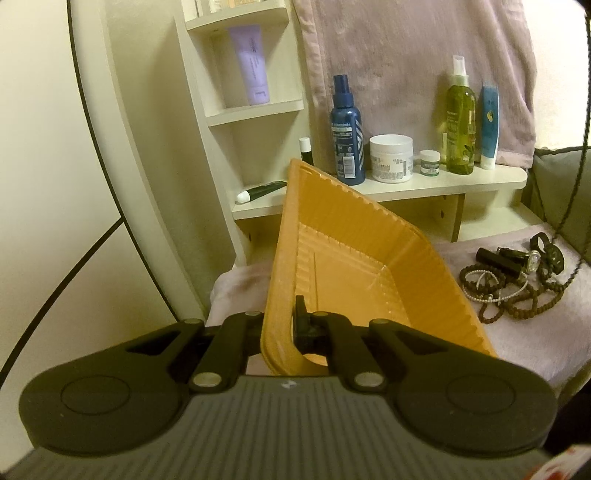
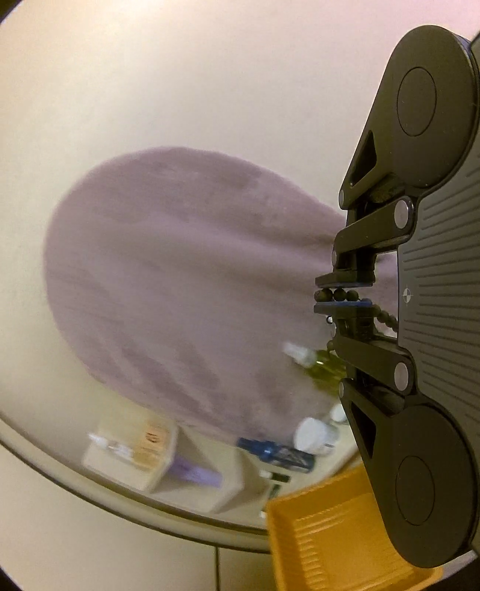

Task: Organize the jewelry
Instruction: 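Lift the bead strand with the right gripper and release it into the basket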

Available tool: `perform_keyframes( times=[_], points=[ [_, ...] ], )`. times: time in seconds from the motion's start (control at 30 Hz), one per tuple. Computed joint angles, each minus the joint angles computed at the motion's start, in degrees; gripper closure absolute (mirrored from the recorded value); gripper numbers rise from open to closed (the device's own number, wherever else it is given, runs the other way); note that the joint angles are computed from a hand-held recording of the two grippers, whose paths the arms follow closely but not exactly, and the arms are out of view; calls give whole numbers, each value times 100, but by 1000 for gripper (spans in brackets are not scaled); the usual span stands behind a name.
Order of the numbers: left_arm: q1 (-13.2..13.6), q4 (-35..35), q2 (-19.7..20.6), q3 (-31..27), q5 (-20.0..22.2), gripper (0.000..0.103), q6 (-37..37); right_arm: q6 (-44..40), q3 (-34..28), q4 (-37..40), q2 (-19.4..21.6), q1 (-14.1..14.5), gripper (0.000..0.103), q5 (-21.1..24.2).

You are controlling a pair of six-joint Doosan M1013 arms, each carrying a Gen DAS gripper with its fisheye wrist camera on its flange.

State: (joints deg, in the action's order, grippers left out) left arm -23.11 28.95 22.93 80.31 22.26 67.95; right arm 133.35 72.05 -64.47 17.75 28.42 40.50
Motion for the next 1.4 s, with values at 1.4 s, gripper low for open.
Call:
perform_keyframes(
  times=[1.4],
  points=[
    [141,-913,16,-35,-38,99,1067,-4959,-2540,5991,1520,7,96,-54]
  ],
)
